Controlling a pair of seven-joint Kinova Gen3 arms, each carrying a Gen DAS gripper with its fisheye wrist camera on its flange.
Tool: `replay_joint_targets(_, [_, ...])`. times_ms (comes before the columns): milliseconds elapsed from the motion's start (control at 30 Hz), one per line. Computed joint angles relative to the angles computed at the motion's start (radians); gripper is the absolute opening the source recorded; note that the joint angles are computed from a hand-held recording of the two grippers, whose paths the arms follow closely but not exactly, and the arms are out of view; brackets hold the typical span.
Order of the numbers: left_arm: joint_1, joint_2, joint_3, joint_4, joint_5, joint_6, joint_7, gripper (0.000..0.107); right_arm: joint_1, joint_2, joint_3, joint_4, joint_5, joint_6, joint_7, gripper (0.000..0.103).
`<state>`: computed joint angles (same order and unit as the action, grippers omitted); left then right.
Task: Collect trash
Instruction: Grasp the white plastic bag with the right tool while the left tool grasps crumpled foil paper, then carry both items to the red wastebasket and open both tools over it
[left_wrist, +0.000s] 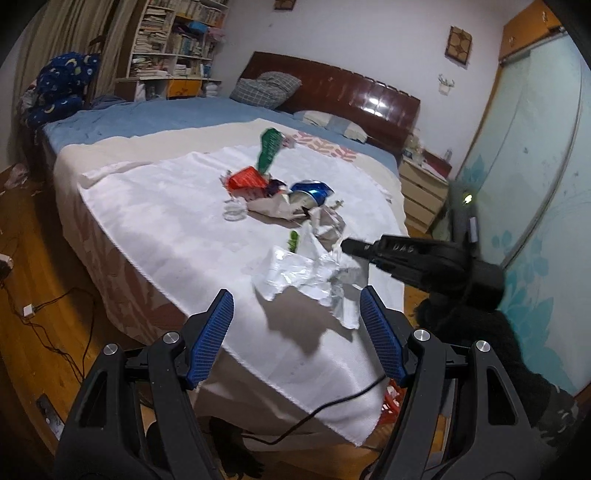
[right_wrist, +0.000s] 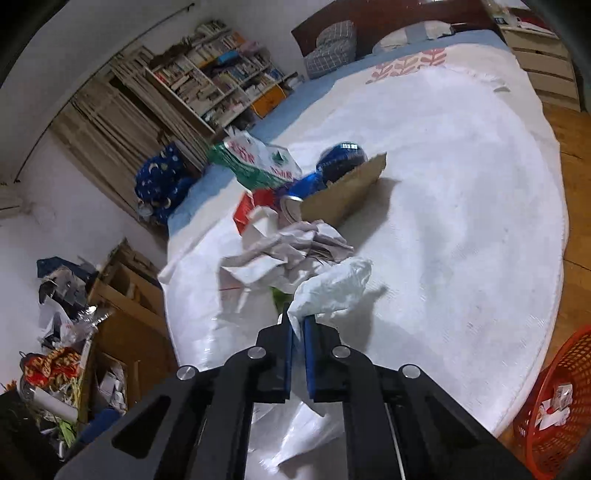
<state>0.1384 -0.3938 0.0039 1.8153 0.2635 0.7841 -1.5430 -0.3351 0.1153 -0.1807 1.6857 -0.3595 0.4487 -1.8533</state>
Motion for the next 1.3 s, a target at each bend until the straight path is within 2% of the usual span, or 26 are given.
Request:
replay_joint_targets(233, [0.067,0.093,-0.047,-0.032,0.140,0.010,-0.056,0.080,-0.002,-0.210,0.027,0.090,-0.003,0.011,0.105,0.007])
replay_joint_targets(367, [0.021,0.191,0.012,-0.093,0.116,0.059,0.024,0.080,-0.011,-0.324,0.042,0.149,0.053,0.086,0.101,0.007])
replay_joint_targets(467, [0.004,0.215,0.025,-0.085,0.129,0.031,0.060,0.079,-0.023,-0.362,0.064,0.167,0.062,0.123,0.117,0.007])
replay_joint_targets(500, [0.003,0.220,0.019,-0.081,0.149,0.026,0.054,0.073,-0.023,-0.375,0.066,0.173,0.071,0.133,0.122,0.007])
replay_joint_targets(533, [0.005,0.225,0.010,-0.080,0.168,0.022,0.044,0.062,-0.018,-0.388,0.065,0.179,0.082,0.144,0.120,0.007])
replay_joint_targets(567, [0.001,0.231,0.013,-0.085,0.170,0.030,0.039,0.027,-0.020,-0.398,0.074,0.186,0.080,0.149,0.127,0.007])
replay_joint_targets(600, [-0.008,0.241,0.024,-0.096,0.161,0.045,0.039,0.008,-0.022,-0.410,0.083,0.194,0.077,0.157,0.134,0.007])
replay_joint_targets(733, [-0.009,0.221,0.008,-0.073,0.210,0.025,0.008,0.004,-0.006,-0.447,0.094,0.213,0.090,0.183,0.136,0.007])
replay_joint_targets(867, [-0.008,0.156,0.014,-0.050,0.193,-0.002,0.029,0.003,0.002,-0.497,0.123,0.226,0.081,0.200,0.151,0.007])
replay_joint_targets(967, [-0.012,0.086,0.035,-0.040,0.140,-0.016,0.073,0.003,0.026,-0.553,0.118,0.246,0.095,0.190,0.143,0.007])
replay_joint_targets(1067, [-0.027,0.004,0.074,-0.046,0.067,-0.053,0.141,0.003,0.088,-0.643,0.083,0.275,0.145,0.164,0.100,0.008])
replay_joint_targets(1167, [-0.047,-0.071,0.151,-0.071,-0.028,-0.106,0.196,0.003,0.165,-0.743,0.059,0.300,0.207,0.173,0.064,0.008])
replay_joint_targets(1233, [-0.045,-0.080,0.212,-0.109,-0.079,-0.113,0.217,0.003,0.212,-0.798,0.061,0.310,0.247,0.202,0.050,0.008])
replay_joint_targets(1300, [-0.004,-0.054,0.255,-0.147,-0.099,-0.122,0.214,0.003,0.252,-0.846,0.090,0.321,0.283,0.244,0.047,0.008])
